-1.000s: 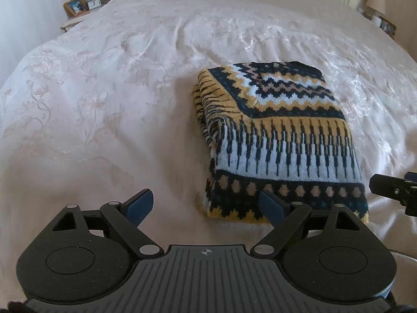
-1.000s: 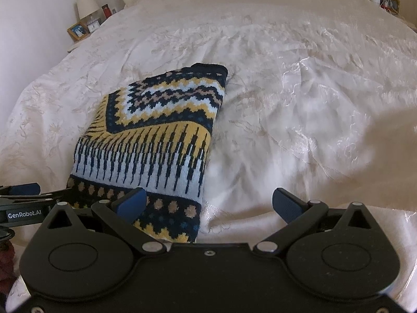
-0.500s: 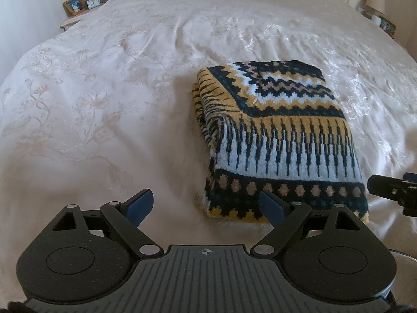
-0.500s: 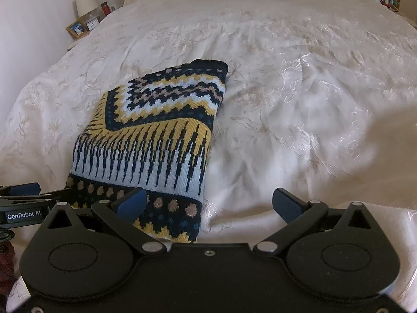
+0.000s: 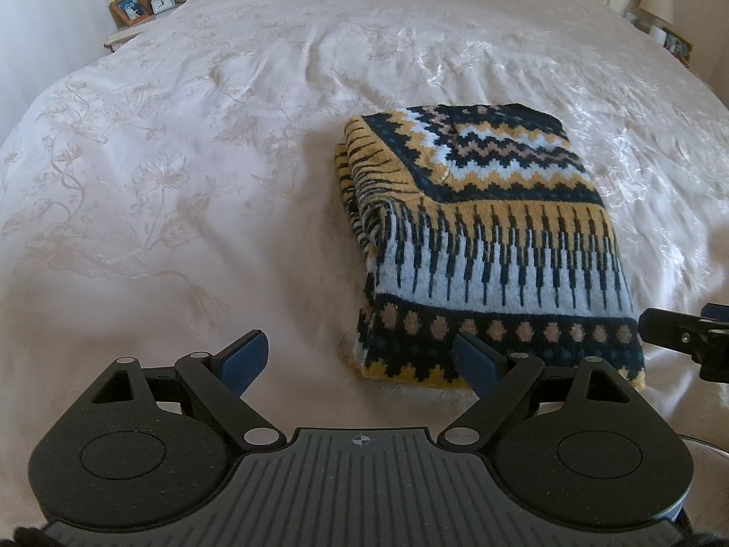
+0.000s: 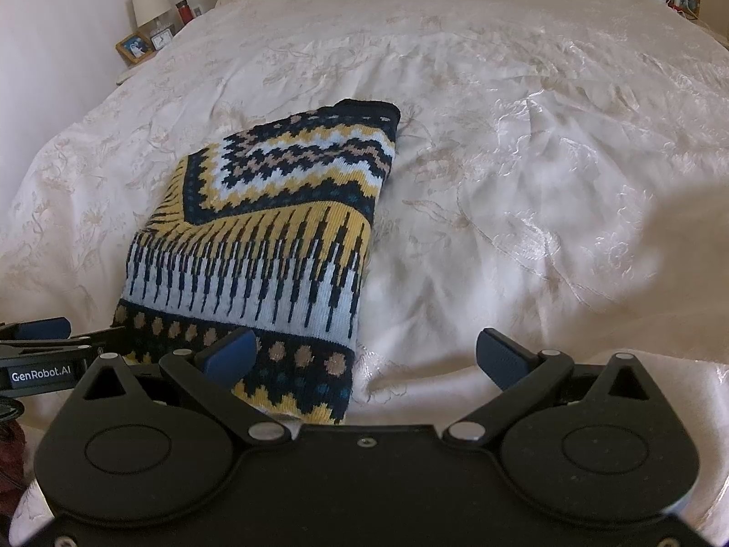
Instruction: Fold small clothes
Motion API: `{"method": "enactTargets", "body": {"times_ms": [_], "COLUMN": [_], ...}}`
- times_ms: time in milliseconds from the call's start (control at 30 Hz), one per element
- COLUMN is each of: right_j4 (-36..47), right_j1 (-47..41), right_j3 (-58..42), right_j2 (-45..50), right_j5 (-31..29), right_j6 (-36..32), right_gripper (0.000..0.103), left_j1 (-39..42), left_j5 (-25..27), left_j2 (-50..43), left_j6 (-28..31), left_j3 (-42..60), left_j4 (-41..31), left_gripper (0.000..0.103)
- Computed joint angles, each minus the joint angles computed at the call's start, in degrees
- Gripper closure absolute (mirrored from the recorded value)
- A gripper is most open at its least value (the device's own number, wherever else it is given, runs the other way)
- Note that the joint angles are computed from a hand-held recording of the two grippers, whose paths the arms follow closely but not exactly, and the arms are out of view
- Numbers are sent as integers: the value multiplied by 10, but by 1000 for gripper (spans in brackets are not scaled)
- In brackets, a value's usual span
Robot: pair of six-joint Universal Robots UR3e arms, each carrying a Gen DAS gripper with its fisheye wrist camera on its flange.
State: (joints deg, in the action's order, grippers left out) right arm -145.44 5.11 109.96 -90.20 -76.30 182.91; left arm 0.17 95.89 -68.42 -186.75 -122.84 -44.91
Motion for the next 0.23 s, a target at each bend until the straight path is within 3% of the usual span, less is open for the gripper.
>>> {"method": "enactTargets", "body": {"times_ms": [233], "right_j4": [1], "right_j1": [1], "right_j3": [-2], "right_j2": [1], "right_j5": [-1], "right_j6": [2], "right_gripper": [1], "left_j1": [2], "left_j5": [-5], "left_j2": [-2], "left_j6": [1], "left_j3": [-2], "left_j4": [4], "left_gripper": [15]}}
